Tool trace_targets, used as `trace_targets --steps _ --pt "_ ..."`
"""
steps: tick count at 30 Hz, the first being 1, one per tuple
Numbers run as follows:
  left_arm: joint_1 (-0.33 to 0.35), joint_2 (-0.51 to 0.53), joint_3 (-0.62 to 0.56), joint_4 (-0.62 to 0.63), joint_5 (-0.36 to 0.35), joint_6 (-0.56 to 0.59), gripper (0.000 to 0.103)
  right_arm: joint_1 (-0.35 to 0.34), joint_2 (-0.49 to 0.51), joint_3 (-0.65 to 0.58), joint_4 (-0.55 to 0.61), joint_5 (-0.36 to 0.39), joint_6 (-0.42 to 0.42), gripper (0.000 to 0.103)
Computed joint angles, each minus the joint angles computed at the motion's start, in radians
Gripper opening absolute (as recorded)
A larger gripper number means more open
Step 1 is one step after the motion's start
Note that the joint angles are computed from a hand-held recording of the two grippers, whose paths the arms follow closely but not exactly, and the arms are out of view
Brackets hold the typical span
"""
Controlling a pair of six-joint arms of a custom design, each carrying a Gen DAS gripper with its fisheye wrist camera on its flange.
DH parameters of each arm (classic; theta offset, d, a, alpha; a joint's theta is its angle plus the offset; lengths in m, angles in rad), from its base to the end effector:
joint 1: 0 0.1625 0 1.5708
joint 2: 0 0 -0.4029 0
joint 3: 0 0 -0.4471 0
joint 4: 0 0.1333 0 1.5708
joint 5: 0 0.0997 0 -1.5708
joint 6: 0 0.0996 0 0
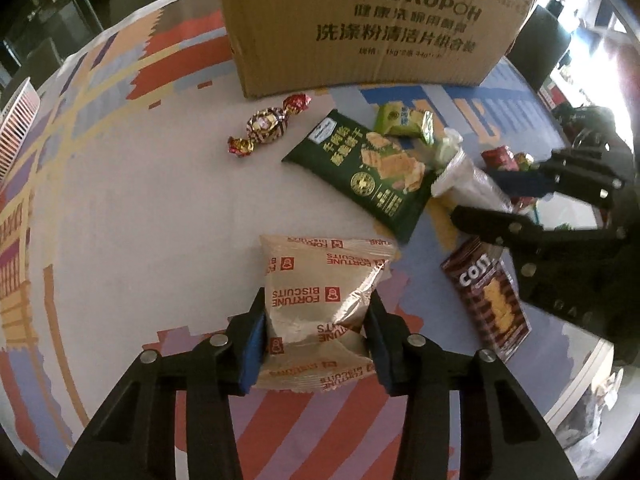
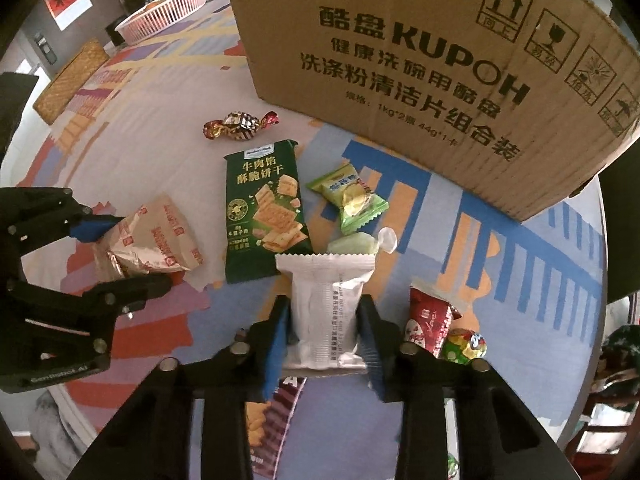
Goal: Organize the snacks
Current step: 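Grasp the gold biscuit bag with the left tool while the right tool grasps the white pastry, then carry both items over the box, drop them in, and open both tools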
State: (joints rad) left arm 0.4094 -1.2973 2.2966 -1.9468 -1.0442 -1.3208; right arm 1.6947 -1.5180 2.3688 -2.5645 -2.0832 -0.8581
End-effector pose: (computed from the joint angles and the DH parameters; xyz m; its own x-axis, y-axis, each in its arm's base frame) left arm -0.2768 -0.3200 0.0463 -0.7403 -0.0881 -0.6665 0.1116 0.9615 -0.2510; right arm 0.1366 -0.4134 0.1570 -0.4786 -0.7683 0.4251 -0.7409 0.6132 0.2740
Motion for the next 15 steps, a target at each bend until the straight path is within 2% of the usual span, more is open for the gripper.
trace_targets --steps 7,15 --pt "-0.026 0.002 -0.011 -0.008 0.040 -0.031 0.044 -0.005 -0.043 0.017 0.011 0.031 -0.004 0.032" --pt "-0.078 -0.026 -0.019 0.015 0.101 -0.080 0.044 0.000 -0.132 0.027 0.014 0.106 -0.005 0.032"
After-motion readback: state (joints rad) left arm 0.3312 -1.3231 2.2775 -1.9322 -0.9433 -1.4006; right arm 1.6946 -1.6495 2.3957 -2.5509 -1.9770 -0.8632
